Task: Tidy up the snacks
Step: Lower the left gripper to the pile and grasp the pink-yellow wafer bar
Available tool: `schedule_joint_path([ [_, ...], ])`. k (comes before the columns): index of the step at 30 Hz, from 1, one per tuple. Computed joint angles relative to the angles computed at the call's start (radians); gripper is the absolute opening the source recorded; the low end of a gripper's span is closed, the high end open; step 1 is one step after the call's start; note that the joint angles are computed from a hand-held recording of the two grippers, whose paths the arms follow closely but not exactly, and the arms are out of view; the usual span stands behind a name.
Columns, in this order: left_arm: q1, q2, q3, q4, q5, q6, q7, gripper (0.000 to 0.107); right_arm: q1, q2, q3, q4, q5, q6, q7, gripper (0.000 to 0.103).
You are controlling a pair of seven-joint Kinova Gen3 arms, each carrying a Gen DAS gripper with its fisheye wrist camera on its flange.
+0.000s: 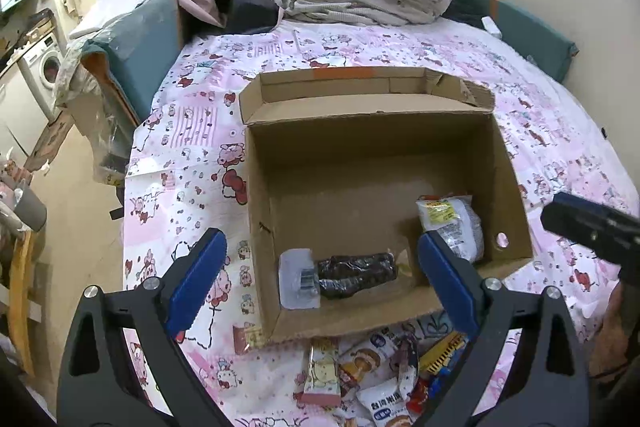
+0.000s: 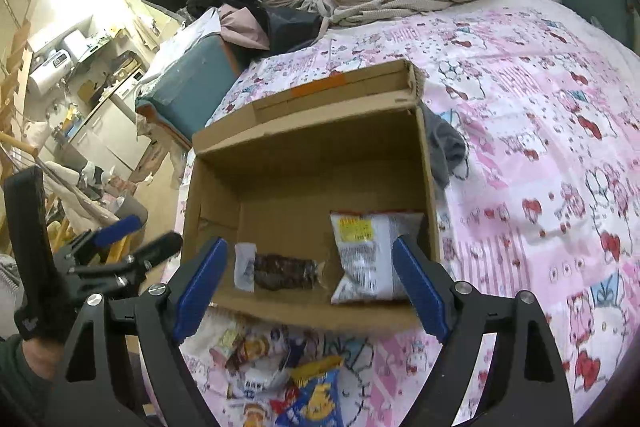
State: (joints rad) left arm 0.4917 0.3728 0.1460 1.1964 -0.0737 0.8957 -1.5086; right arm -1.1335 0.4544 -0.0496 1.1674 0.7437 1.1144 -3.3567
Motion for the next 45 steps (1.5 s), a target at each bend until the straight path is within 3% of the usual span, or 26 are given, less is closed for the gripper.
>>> schedule_joint_path([
  [14,-0.055,-0.127,0.000,0.151,0.030,0.015,0.044,0.095,-0.100,-0.020,-0.038,0.023,0.008,0.098,-0.190,0.087],
  [18,-0.082,-0.141,-0.001,0.179,0.047,0.055,0.085,0.095,-0.103,-0.013,-0.044,0.027,-0.007,0.098,-0.245,0.087],
  [26,-0.106,-0.107,-0.004,0.173,0.055,0.163,0.163,0.095,-0.059,-0.012,-0.058,0.064,-0.102,0.040,-0.281,0.087],
  [32,-0.092,-0.028,0.006,0.112,0.051,0.249,0.151,0.095,-0.045,-0.009,-0.059,0.067,-0.141,0.019,-0.276,0.087],
  [34,-0.077,0.024,0.010,0.070,0.051,0.293,0.136,0.091,-0.038,-0.003,-0.060,0.060,-0.155,0.018,-0.256,0.087],
  [36,-0.048,0.075,0.007,0.030,0.031,0.319,0.130,0.077,-0.033,0.001,-0.058,0.056,-0.166,0.016,-0.241,0.087],
  [39,-0.008,0.147,0.009,-0.029,0.009,0.372,0.087,0.068,-0.025,0.004,-0.056,0.056,-0.183,0.009,-0.224,0.087],
  [44,0.041,0.184,-0.022,-0.026,-0.022,0.360,0.105,0.044,-0.017,0.007,-0.052,0.057,-0.206,0.005,-0.201,0.087],
  [45,0.037,0.188,-0.018,-0.026,-0.012,0.365,0.101,0.024,-0.016,0.006,-0.051,0.059,-0.209,0.003,-0.201,0.087],
])
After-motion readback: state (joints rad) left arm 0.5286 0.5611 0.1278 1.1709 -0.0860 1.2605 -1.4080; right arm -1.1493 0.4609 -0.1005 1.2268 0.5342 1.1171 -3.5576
